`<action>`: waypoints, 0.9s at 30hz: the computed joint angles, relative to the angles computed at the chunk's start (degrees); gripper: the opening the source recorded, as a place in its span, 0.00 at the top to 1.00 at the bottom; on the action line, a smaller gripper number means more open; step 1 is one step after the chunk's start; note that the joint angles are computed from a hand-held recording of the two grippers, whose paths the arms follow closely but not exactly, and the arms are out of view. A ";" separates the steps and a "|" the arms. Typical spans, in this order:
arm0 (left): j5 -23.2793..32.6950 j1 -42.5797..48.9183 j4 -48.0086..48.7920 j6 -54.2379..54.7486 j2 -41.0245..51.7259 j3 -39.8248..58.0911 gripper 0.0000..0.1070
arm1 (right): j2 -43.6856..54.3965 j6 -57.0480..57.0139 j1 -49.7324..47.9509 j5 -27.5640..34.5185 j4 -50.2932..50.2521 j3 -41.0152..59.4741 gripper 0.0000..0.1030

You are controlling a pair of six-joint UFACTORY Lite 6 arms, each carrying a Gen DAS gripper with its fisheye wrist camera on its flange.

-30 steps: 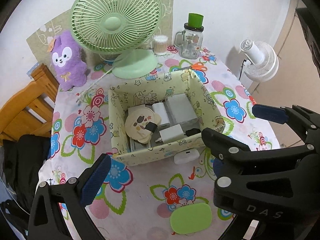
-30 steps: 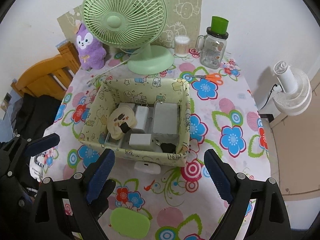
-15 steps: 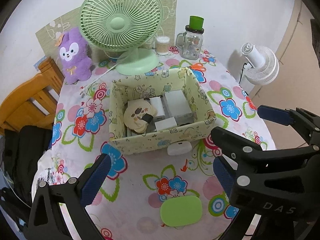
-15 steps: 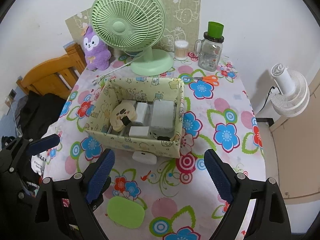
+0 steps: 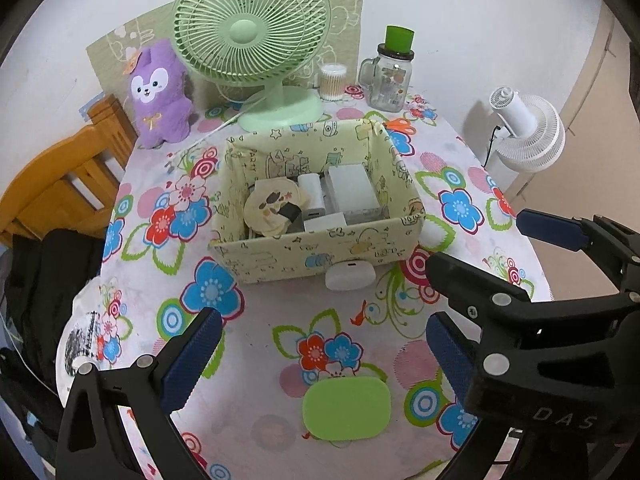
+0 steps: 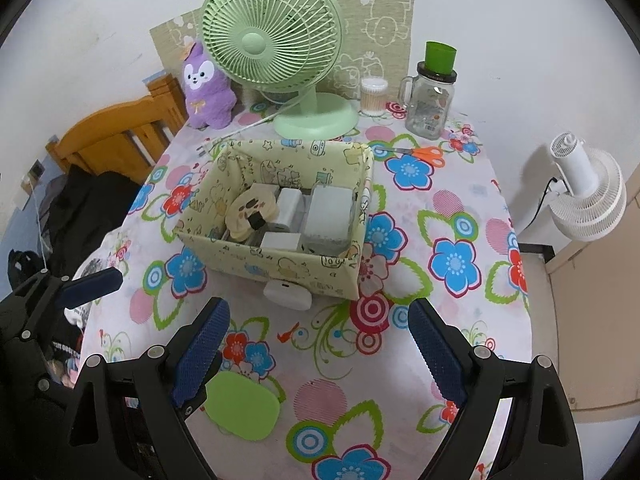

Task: Organize rigid objects
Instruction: 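Move both tools down toward the green item and white earbud case on the table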

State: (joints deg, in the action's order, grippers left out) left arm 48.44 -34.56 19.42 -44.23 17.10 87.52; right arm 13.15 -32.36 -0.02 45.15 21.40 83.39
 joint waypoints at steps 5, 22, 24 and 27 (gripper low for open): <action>-0.92 -1.19 0.20 -2.66 -0.03 -1.91 0.04 | -0.67 -3.05 -1.08 -0.24 1.08 -2.49 0.10; -10.76 -3.04 -0.52 -8.47 -0.82 -12.71 0.04 | -1.07 -13.36 -3.60 -4.67 4.70 -11.96 0.10; -12.93 -3.07 -0.78 -8.91 -1.26 -14.43 0.04 | -0.99 -14.65 -3.66 -5.72 5.58 -13.23 0.10; -14.96 -3.42 -0.68 -9.53 -1.08 -16.19 0.04 | -0.64 -15.80 -3.59 -6.98 6.04 -14.90 0.10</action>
